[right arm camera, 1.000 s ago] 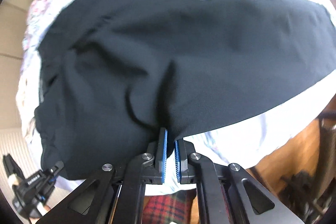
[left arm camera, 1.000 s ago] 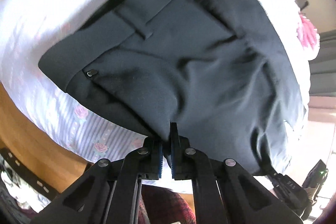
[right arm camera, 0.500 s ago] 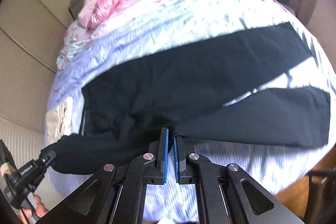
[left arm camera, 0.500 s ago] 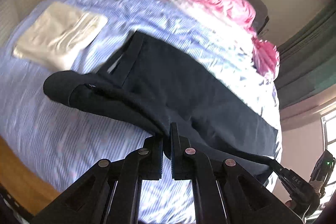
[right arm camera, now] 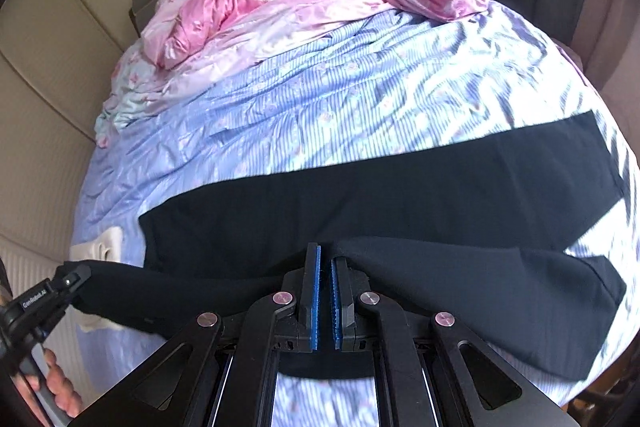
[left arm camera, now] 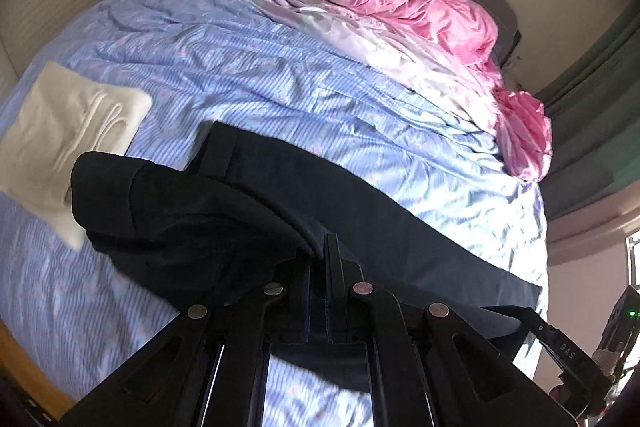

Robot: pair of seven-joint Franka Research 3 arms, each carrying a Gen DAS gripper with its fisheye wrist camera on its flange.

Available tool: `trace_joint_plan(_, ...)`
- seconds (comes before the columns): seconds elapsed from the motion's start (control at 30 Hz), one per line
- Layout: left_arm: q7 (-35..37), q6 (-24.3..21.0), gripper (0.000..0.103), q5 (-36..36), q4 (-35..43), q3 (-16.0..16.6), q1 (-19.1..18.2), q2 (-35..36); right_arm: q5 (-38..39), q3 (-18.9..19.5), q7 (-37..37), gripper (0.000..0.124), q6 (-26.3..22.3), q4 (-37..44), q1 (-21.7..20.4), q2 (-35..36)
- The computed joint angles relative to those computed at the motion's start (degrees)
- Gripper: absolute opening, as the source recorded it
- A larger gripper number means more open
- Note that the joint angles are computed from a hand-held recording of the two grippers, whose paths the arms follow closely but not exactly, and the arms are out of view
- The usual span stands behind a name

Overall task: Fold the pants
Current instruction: 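Lift the waistband with both grippers and fold it over the other leg, then open both grippers and release the folded trousers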

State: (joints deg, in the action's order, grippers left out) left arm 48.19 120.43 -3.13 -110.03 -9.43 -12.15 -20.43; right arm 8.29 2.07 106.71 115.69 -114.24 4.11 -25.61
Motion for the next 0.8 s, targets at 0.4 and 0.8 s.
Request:
trace_joint_plan(0.4,5.0,-4.7,0.008,3.0,18.1,-0.9,2.5,22.5,-0.7,-1.8,-1.5,0.006,1.0,13.3,1.3,20.7)
trace_joint_plan(0.8,6.8,-13.6,0.023,5.5,31.6,-1.7,2.5,36.7,-4.8,-2.6,-3.2,0.008,-4.7,21.1,3.2,30.3)
